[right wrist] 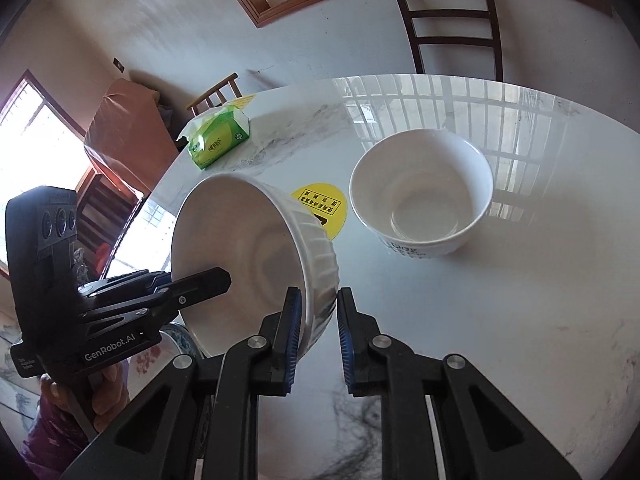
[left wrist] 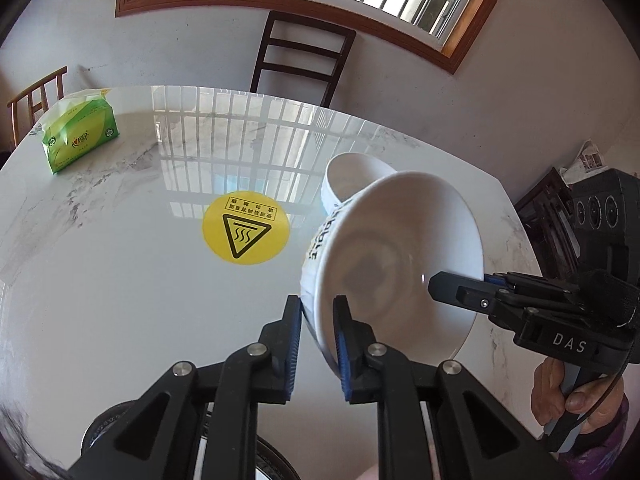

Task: Organize plates and bowls
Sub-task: 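Carry the rabbit-print bowl over the pink bowl and lower it inside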

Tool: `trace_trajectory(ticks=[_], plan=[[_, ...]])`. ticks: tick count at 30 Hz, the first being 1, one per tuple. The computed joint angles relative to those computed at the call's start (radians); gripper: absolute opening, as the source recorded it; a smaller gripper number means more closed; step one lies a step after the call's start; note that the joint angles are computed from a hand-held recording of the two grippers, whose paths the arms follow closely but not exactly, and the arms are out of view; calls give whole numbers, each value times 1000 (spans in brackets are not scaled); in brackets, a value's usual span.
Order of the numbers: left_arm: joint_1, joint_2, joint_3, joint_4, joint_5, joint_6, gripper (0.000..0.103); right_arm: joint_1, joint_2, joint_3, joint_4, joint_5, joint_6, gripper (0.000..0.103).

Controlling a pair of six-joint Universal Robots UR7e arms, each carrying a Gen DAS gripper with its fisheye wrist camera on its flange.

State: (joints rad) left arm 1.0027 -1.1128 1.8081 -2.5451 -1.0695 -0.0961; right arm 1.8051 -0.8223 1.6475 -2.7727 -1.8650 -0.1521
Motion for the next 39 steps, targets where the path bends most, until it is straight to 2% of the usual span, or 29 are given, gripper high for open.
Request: trace_trajectory(ticks=[5, 11, 18, 21, 23, 30, 39], plan=[[-69, -99, 100, 18, -9, -38, 17, 41, -107, 132, -48, -7, 36, 16], [-128, -211, 199, 97, -35, -108, 16, 93, -205, 269, -77, -43, 74, 17], [-173, -309, 311, 148, -52, -162, 16, 113, -278, 415, -117, -34, 129, 17], [-192, -344, 357, 161, -52, -180, 16, 125, -294, 466, -123, -52, 154, 17], [-212, -359, 391, 156, -28, -185, 16, 125, -300, 491, -120, -51, 177, 17], [-209, -366, 414, 163, -35, -208, 15, 107, -296, 533, -134, -46, 222, 15], [-201, -356, 413, 187, -17, -199, 15, 104, -284, 510, -67, -47, 244, 15]])
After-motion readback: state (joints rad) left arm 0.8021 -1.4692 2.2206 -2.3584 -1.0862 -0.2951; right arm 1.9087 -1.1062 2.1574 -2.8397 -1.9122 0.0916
